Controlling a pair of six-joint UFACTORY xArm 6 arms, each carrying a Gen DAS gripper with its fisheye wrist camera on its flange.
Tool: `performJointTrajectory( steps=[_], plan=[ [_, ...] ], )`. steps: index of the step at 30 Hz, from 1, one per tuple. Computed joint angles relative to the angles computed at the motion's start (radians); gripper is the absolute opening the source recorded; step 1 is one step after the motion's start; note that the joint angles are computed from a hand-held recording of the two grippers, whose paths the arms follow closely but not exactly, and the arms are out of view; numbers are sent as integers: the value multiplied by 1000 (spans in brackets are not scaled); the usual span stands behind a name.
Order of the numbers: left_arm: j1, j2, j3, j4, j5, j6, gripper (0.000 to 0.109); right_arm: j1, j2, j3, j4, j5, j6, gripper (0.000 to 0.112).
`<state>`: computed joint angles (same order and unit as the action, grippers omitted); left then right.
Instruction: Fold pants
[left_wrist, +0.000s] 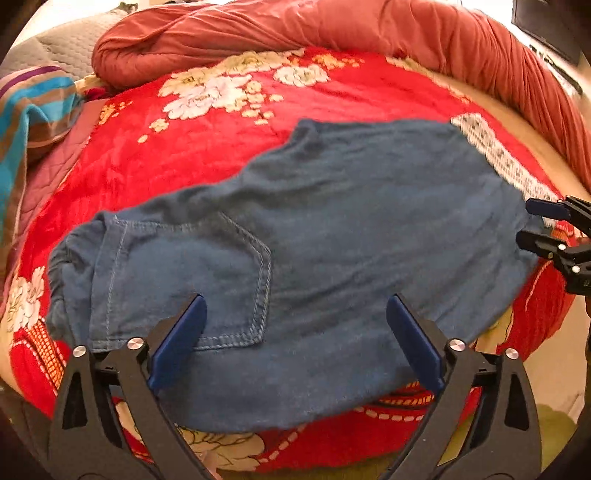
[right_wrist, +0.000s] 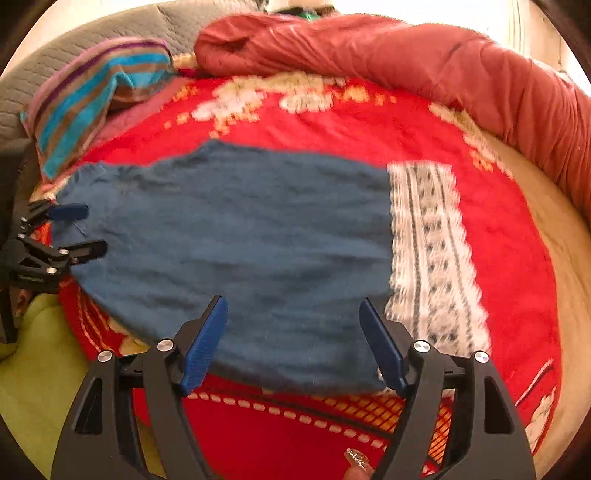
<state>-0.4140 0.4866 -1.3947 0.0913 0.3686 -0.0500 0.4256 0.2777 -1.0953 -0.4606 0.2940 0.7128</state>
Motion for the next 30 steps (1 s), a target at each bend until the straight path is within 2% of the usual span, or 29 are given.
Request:
performJointTrajectory(
  steps=[4, 8, 12, 14, 16, 29, 30],
  plan=[
    [4, 29, -26, -39, 44, 21, 93, -7, -2, 28, 53, -34, -11, 74],
    [5, 26, -19, -51, 34, 29, 93, 0, -6, 20, 40, -15, 6, 76],
    [4, 7, 7, -4, 13, -12, 93, -4, -35, 45, 16, -44, 39, 76],
    [2, -2, 16, 25, 3, -39, 93, -10, -59, 62, -33, -58, 86, 78],
    [1, -17, 34, 57, -14, -70, 93, -17, -81, 73, -85, -67, 134, 85],
    [-7, -77, 89, 148, -62, -169, 93, -66, -179, 129, -320, -112, 362, 86],
    [-9, -81, 92, 161, -63, -178, 93, -70, -185, 133, -334, -112, 377, 91]
  ],
)
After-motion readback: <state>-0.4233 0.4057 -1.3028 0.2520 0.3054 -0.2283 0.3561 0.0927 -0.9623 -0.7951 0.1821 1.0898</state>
